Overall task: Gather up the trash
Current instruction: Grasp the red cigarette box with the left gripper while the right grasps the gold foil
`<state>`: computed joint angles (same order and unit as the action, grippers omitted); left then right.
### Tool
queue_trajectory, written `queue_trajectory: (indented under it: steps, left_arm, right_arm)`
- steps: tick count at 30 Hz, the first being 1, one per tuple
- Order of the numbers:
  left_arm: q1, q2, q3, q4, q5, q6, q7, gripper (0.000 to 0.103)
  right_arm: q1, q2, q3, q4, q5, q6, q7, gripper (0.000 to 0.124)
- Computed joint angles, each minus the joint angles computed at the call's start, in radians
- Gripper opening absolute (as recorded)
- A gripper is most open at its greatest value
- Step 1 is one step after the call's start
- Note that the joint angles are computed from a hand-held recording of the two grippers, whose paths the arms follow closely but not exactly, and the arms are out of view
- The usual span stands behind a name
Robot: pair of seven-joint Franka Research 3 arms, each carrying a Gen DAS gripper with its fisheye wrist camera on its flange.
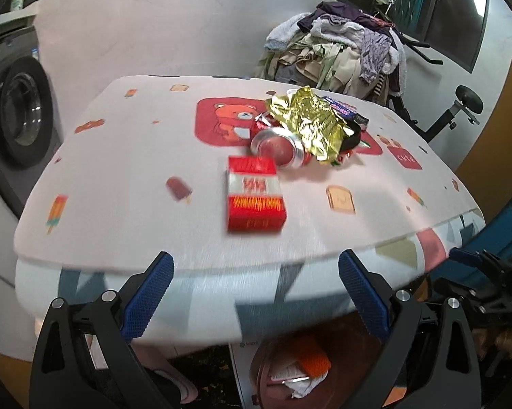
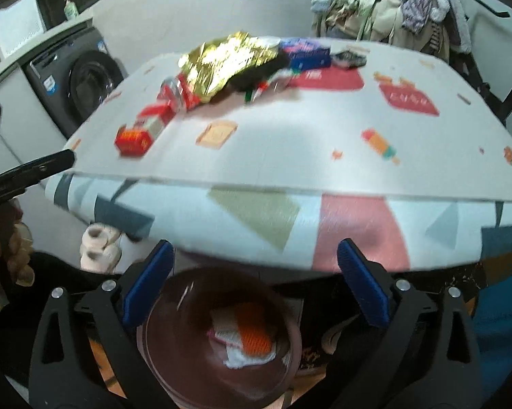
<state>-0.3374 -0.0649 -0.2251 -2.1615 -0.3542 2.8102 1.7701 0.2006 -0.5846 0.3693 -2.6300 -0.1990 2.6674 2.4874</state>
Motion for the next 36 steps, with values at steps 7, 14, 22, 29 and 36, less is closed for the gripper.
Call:
queue_trajectory:
  steps: [7,14,22,29,36]
  left_arm:
    - [0.028,0.235,-0.033,0.265,0.255,-0.107,-0.169,0.095]
    - [0.009,0.403,-0.034,0.472,0.459,-0.229,-0.302,0.081]
    - [0.123,0.384,-0.128,0.421,0.244,-0.193,-0.174,0.056]
    - [0.154,0.265,-0.130,0.278,0.086,-0.057,-0.093,0.056]
    - [0.166,0.201,-0.117,0.200,-0.061,0.008,-0.034,0.056]
  right_arm:
    - [-0.043,0.029,-0.023,0.033,-0.014,0.018,-0.009,0.097]
    - [-0.077,0.087,-0.043,0.086,-0.045,0.019,-0.037,0.097]
    - [-0.083,0.242,-0.092,0.238,-0.049,0.066,-0.070,0.097]
    - [-0.033,0.519,-0.166,0.535,-0.042,0.131,-0.043,0.097]
    - [0.045,0.798,-0.261,0.954,-0.047,-0.133,0.136,0.097]
